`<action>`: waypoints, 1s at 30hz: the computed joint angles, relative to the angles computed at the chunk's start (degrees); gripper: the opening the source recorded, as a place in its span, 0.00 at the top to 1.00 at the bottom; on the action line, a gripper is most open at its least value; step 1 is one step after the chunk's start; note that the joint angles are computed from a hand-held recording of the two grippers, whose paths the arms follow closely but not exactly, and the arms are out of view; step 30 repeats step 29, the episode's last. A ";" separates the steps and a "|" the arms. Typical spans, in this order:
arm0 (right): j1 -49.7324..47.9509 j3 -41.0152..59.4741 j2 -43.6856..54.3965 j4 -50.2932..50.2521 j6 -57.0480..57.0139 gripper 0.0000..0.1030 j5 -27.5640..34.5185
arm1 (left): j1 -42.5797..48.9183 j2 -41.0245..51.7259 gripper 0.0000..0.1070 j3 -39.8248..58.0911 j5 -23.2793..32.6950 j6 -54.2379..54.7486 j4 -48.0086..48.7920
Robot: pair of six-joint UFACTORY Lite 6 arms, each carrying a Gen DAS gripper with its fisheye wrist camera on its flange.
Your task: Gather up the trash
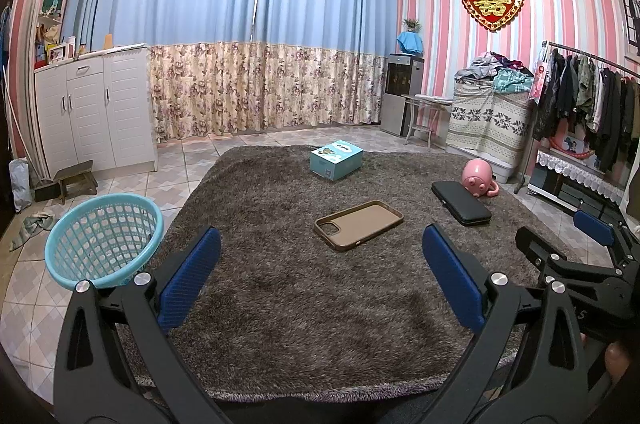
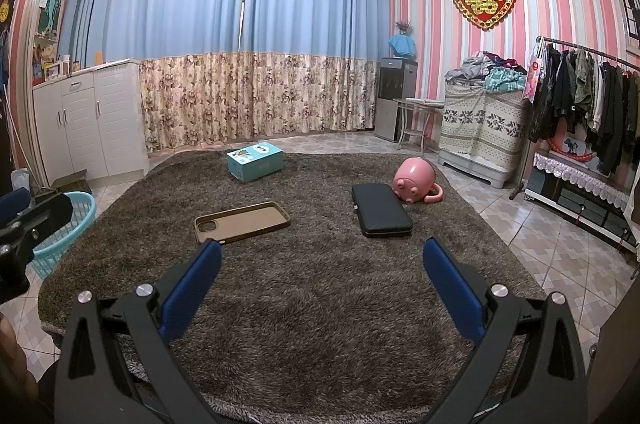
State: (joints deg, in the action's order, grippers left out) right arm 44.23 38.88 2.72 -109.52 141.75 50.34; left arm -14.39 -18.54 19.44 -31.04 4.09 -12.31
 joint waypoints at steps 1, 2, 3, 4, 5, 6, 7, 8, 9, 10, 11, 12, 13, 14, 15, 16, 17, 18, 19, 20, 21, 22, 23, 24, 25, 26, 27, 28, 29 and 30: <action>-0.03 0.00 -0.01 -0.02 0.02 0.04 -0.04 | -0.13 -0.01 0.09 -0.03 -0.02 0.19 -0.25; -0.01 -0.01 0.01 -0.03 0.03 0.04 -0.02 | -0.24 -0.05 0.09 -0.10 -0.09 0.41 -0.49; -0.01 -0.01 0.01 -0.03 0.03 0.04 -0.02 | -0.06 0.00 0.09 -0.03 -0.08 0.21 -0.17; -0.02 -0.02 0.01 -0.06 0.05 0.04 0.06 | -0.06 0.04 0.09 -0.03 -0.08 0.20 -0.19; -0.03 -0.01 0.06 -0.07 0.04 0.04 0.06 | -0.03 0.02 0.09 -0.06 -0.09 0.04 -0.05; -0.07 -0.04 0.03 -0.13 0.07 0.04 0.00 | -0.05 0.03 0.09 -0.09 -0.12 0.00 -0.05; -0.09 -0.07 0.00 -0.16 0.10 0.04 -0.01 | -0.05 0.03 0.09 -0.09 -0.12 0.00 -0.05; -0.09 -0.07 0.00 -0.16 0.10 0.04 -0.01 | -0.02 0.04 0.09 -0.10 -0.14 0.08 -0.05; -0.09 -0.07 0.02 -0.22 0.17 0.04 -0.01 | -0.27 0.01 0.09 -0.14 -0.13 0.44 -0.57; -0.09 -0.07 0.02 -0.22 0.17 0.04 -0.01 | 0.00 0.04 0.09 -0.12 -0.12 -0.07 0.06; -0.06 -0.07 0.05 -0.15 0.13 0.04 0.06 | 0.01 0.04 0.09 -0.14 -0.15 -0.04 0.03; -0.12 -0.09 -0.04 -0.12 0.05 0.04 0.03 | 0.01 0.03 0.09 -0.16 -0.22 -0.04 0.01; -0.15 -0.10 -0.07 -0.19 0.08 0.04 -0.02 | 0.01 0.03 0.09 -0.16 -0.22 -0.04 0.01; -0.16 -0.12 -0.04 -0.27 0.19 0.04 -0.04 | 0.08 0.00 0.09 -0.20 -0.24 -0.14 0.20; -0.18 -0.15 -0.07 -0.33 0.25 0.04 -0.04 | 0.11 0.01 0.09 -0.19 -0.22 -0.11 0.22; -0.15 -0.12 0.04 -0.38 0.30 0.04 0.01 | 0.12 -0.01 0.09 -0.22 -0.25 -0.06 0.20; -0.12 -0.10 0.08 -0.34 0.27 0.04 0.04 | 0.12 -0.01 0.09 -0.22 -0.25 -0.06 0.20; -0.09 -0.08 0.11 -0.28 0.23 0.04 0.06 | 0.15 0.01 0.09 -0.19 -0.22 -0.14 0.27; -0.09 -0.08 0.11 -0.28 0.23 0.04 0.06 | 0.11 -0.03 0.09 -0.23 -0.21 -0.13 0.24; -0.08 -0.12 0.07 -0.31 0.24 0.04 0.00 | 0.14 -0.06 0.09 -0.26 -0.26 -0.21 0.33; -0.01 -0.11 0.08 -0.26 0.27 0.04 0.07 | 0.18 0.00 0.09 -0.22 -0.27 -0.18 0.33; 0.01 -0.11 0.08 -0.22 0.25 0.04 0.13 | -0.06 0.00 0.09 -0.28 -0.34 0.16 -0.12; 0.09 -0.04 0.19 -0.13 0.25 0.04 0.25 | 0.02 0.01 0.09 -0.24 -0.24 0.04 0.05; 0.09 -0.04 0.19 -0.13 0.25 0.04 0.25 | 0.07 0.03 0.09 -0.24 -0.27 0.05 0.01; -0.01 -0.10 0.12 -0.23 0.35 0.04 0.20 | 0.11 0.03 0.09 -0.22 -0.25 0.01 0.13; -0.03 -0.12 0.07 -0.22 0.36 0.04 0.16 | -0.05 -0.07 0.09 -0.23 -0.15 0.39 -0.29; 0.00 -0.07 -0.06 0.04 0.08 0.04 0.15 | 0.06 -0.25 0.09 -0.05 0.23 0.33 -0.25; 0.08 0.01 -0.16 0.31 -0.24 0.04 0.12 | 0.08 -0.30 0.09 0.13 0.51 0.41 -0.43; 0.06 0.03 -0.32 0.47 -0.45 0.04 0.02 | 0.34 -0.33 0.09 0.47 0.99 0.17 -0.13; 0.06 0.03 -0.32 0.47 -0.45 0.04 0.02 | 0.34 -0.33 0.09 0.47 0.99 0.17 -0.13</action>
